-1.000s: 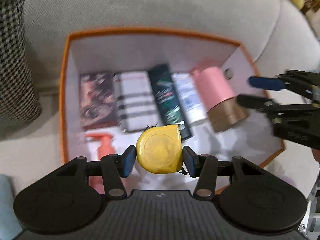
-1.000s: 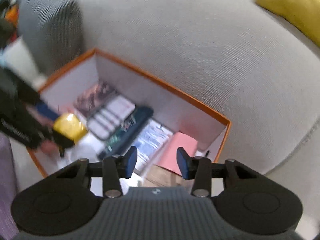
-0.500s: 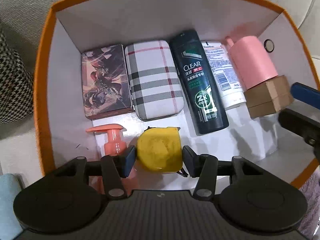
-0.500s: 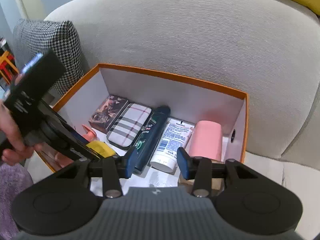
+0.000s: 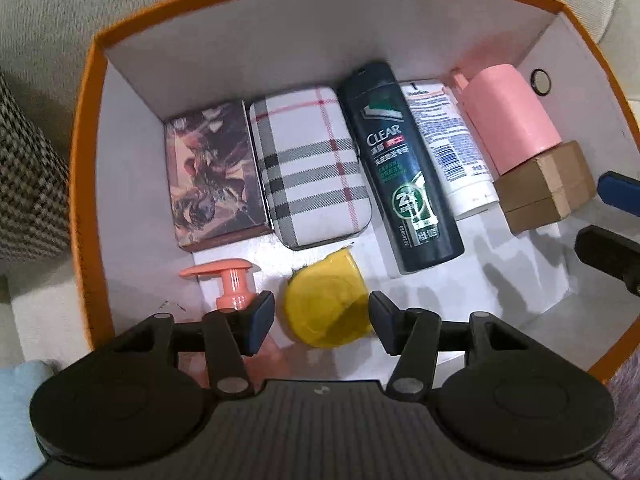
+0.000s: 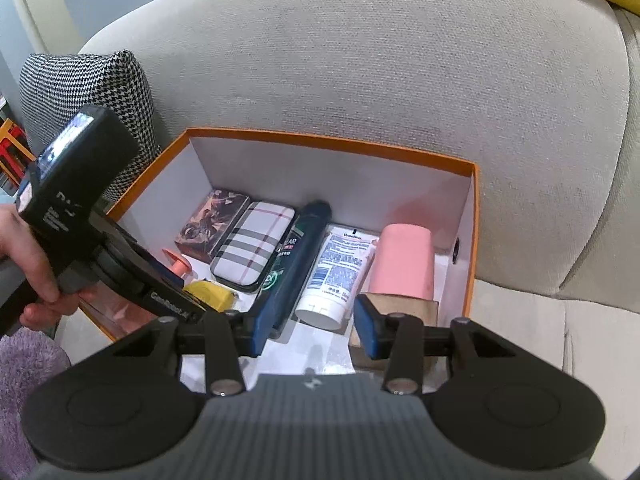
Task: Organize rigid objects
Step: 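Open both tools and move them out of the box toward the card boxes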
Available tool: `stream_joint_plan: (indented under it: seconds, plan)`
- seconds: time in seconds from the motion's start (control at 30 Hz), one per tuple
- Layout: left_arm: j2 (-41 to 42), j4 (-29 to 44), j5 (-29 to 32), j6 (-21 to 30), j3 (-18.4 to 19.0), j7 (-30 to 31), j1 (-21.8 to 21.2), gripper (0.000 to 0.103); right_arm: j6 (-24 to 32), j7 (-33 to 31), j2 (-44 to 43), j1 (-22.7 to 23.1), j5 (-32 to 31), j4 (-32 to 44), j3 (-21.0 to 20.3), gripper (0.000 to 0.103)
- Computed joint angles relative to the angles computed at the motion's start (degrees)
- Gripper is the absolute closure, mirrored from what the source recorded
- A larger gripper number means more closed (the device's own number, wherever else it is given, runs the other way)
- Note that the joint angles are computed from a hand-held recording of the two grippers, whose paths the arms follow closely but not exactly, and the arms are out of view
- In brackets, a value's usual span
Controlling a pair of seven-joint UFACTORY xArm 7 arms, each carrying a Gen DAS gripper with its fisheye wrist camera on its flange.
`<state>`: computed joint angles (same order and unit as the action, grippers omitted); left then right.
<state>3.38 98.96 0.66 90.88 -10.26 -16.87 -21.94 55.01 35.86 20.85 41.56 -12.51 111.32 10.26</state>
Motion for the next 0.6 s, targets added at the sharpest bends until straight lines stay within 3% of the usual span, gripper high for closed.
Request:
stream_joint_plan:
  seconds: [0.2,0.4,0.6]
  plan:
    - [-1.0,1.1,5.7,-1.2,-1.0,1.6,-1.8,0.034,-0.5,0.6,-0.9,-0.1,-0.7,-0.7,-0.2,0.057]
    - [-8.1,-2.7,0.8,-8.5,-1.2,4.2,-1.0,0.035,-1.0,3.8,-4.6,0.2,-3.4,-3.6,-0.4,0.057]
    - [-17.6,-9.8,-6.4,-17.4,-2.1,6.0,-1.1,0.035,-1.0,12.7,-13.4,0.1,-9.3,-12.0,1.5,0.057]
